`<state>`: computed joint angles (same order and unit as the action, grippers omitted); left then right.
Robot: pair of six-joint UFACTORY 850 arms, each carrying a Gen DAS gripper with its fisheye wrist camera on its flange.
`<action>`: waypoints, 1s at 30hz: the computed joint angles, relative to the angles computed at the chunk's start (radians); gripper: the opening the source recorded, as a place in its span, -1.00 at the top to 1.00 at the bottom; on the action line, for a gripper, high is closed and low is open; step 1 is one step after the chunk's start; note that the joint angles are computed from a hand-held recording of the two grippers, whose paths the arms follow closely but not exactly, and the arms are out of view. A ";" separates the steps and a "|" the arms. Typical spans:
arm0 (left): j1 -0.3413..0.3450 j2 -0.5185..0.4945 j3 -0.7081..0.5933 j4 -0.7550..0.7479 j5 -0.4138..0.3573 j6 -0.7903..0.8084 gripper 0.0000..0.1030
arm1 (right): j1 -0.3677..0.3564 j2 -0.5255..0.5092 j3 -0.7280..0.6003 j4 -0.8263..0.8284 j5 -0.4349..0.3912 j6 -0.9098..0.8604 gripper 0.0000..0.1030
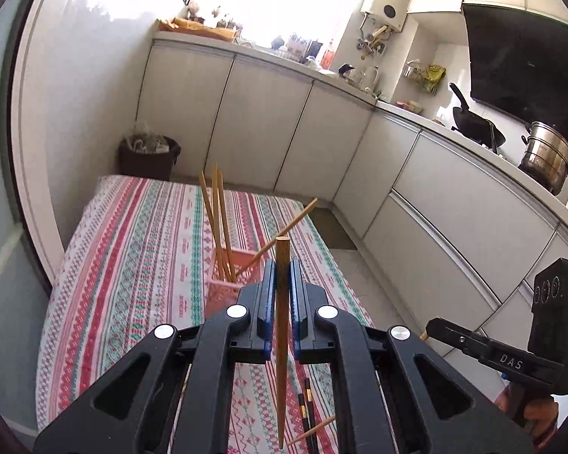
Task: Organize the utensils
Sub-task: 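Carry both held chopsticks upright over the pink basket, then lower both chopsticks into the pink basket and open both grippers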
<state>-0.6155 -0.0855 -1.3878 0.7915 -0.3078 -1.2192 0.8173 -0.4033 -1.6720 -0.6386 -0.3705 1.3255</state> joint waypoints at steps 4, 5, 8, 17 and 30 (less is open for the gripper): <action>0.004 -0.048 -0.107 0.085 -0.042 -0.031 0.88 | -0.004 0.004 -0.031 -0.056 -0.029 0.012 0.85; 0.007 -0.063 -0.136 0.114 -0.050 -0.050 0.88 | -0.008 0.006 -0.037 -0.062 -0.029 0.013 0.85; 0.013 -0.107 -0.213 0.207 -0.075 -0.116 0.88 | -0.020 0.001 -0.069 -0.064 -0.039 0.003 0.85; 0.040 -0.264 -0.401 0.468 -0.162 -0.327 0.88 | -0.063 -0.069 -0.220 -0.017 -0.079 -0.100 0.85; 0.070 -0.312 -0.332 0.522 -0.175 -0.422 0.44 | -0.080 -0.225 -0.488 0.038 -0.124 -0.218 0.85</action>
